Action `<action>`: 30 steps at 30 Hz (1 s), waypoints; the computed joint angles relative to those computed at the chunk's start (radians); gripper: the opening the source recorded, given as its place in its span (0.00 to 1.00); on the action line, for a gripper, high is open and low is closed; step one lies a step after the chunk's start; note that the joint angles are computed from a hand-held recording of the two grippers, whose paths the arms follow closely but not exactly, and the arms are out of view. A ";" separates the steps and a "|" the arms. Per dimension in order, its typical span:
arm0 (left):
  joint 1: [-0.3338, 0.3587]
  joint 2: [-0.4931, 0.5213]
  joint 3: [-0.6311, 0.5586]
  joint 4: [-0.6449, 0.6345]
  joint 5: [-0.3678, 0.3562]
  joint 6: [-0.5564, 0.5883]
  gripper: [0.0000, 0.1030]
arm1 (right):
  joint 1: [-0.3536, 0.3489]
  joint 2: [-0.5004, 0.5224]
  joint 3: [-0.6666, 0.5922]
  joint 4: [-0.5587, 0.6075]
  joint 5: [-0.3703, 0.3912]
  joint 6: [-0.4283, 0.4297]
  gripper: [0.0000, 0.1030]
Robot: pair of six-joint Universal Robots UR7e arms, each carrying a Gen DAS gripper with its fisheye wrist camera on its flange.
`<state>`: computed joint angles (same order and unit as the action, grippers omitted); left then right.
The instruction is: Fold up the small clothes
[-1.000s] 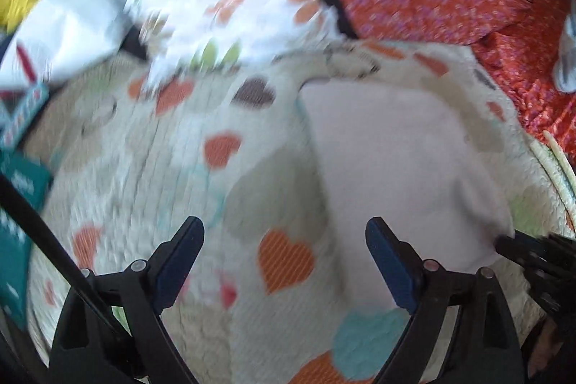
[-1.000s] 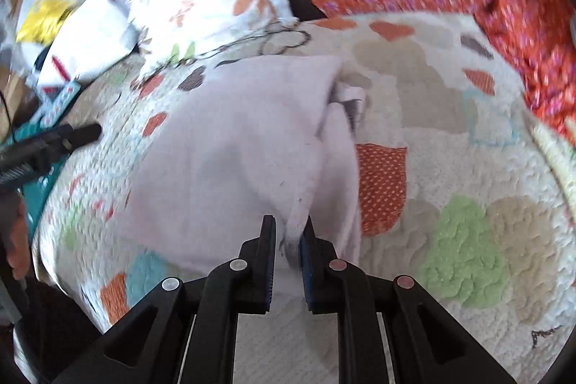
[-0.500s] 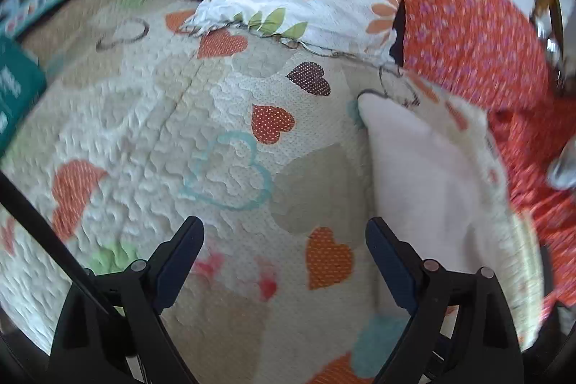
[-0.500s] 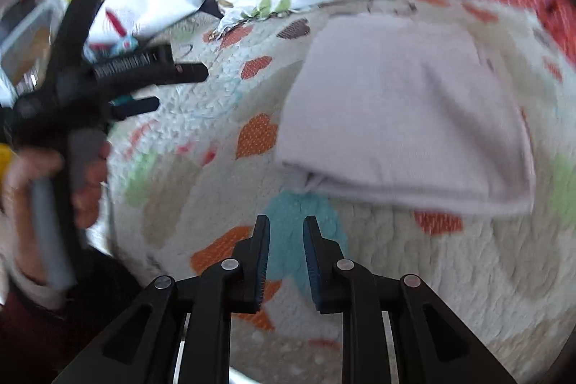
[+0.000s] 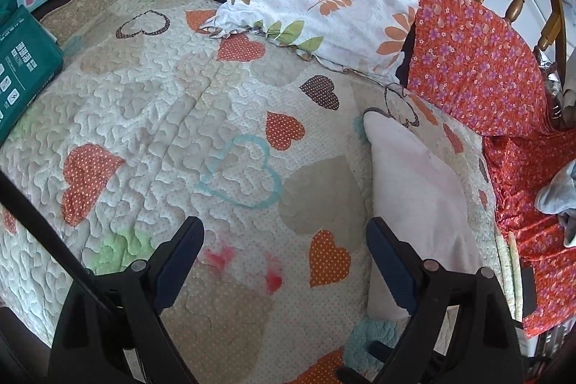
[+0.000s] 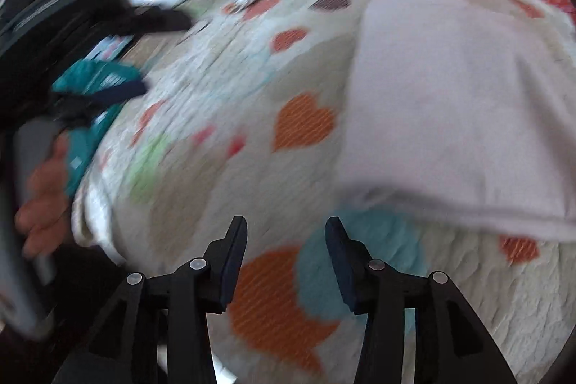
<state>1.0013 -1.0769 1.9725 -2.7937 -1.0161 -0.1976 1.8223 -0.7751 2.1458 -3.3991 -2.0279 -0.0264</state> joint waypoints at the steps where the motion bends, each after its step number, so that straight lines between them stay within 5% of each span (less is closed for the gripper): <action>1: 0.000 -0.001 0.002 -0.002 0.007 -0.001 0.88 | 0.010 -0.006 0.008 -0.014 -0.005 -0.010 0.49; 7: 0.003 0.002 0.006 0.008 0.039 -0.010 0.88 | 0.020 -0.053 -0.004 -0.145 -0.047 -0.015 0.28; 12: 0.009 0.005 0.005 0.023 0.041 -0.026 0.88 | -0.176 -0.052 -0.018 -0.041 0.246 0.195 0.20; 14: 0.008 0.003 0.008 0.022 0.046 -0.027 0.88 | -0.233 -0.031 0.033 -0.126 0.352 0.222 0.03; 17: 0.012 0.003 0.005 0.033 0.040 -0.031 0.88 | -0.266 -0.068 0.101 -0.111 0.459 0.249 0.03; 20: 0.015 0.004 -0.003 0.050 0.023 -0.041 0.88 | -0.212 -0.106 0.100 0.000 0.388 0.212 0.10; 24: 0.011 0.009 -0.002 0.044 0.036 -0.040 0.88 | -0.192 -0.156 0.037 0.010 0.404 0.173 0.10; 30: 0.025 0.020 -0.025 0.071 0.032 -0.058 0.88 | -0.210 -0.089 -0.293 0.235 0.289 0.141 0.11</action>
<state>1.0259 -1.0565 1.9476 -2.7223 -0.9837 -0.2555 1.6122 -0.8638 1.8531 -3.1643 -1.7385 0.1150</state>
